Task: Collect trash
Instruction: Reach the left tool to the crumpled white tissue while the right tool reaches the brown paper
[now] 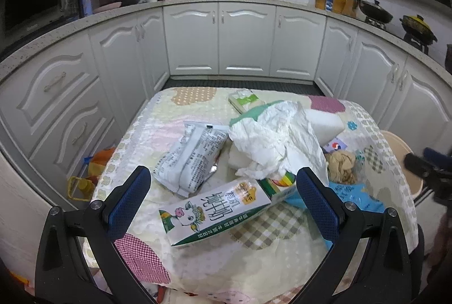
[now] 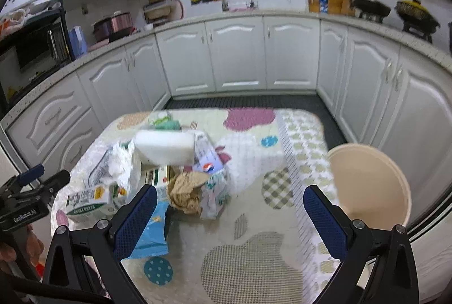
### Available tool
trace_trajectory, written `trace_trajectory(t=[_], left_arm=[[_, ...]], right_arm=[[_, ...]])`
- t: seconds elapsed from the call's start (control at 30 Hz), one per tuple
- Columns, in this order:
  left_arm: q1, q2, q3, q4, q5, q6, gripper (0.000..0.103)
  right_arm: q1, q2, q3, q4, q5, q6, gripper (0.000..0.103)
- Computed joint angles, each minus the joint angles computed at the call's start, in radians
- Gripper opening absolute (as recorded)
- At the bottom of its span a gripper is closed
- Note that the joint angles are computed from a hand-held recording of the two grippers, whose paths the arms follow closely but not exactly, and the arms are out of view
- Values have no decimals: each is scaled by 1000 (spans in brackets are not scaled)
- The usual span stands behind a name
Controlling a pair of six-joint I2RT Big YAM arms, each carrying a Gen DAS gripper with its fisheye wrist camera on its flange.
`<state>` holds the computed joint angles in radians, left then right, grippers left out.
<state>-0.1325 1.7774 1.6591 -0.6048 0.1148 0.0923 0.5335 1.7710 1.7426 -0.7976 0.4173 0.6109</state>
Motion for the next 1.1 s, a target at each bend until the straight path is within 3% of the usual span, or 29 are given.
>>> trace_trajectory(t=[0.07, 0.13, 0.2, 0.27, 0.57, 0.7, 0.9, 0.93, 1.0, 1.03, 1.1], left_arm=[[3, 14, 24, -37, 37, 18, 102], [4, 31, 51, -68, 57, 25, 102], [4, 47, 75, -91, 74, 26, 102], [5, 64, 100, -108, 94, 26, 102], [-21, 186, 267, -203, 100, 68, 102], [-35, 267, 391, -268, 103, 69, 102], [-54, 391, 573, -374, 90, 95, 101], [-55, 403, 590, -383, 89, 95, 96], [-56, 426, 626, -415, 95, 104, 67], [-56, 441, 651, -441, 103, 111, 60], [-53, 460, 682, -476, 119, 116, 34]], right_arm=[[-13, 21, 5, 4, -62, -6, 93], [-26, 42, 17, 6, -122, -7, 77], [-45, 61, 23, 21, -199, 5, 68], [-58, 78, 28, 34, -261, 17, 65], [-65, 180, 154, 4, -313, -46, 61], [-75, 208, 172, 9, -357, -45, 50], [-86, 182, 107, 73, -378, -35, 21], [-89, 171, 93, 85, -386, -28, 19], [-94, 146, 63, 109, -398, -14, 17], [-95, 133, 49, 121, -402, -10, 16], [-97, 105, 17, 148, -410, -1, 16]])
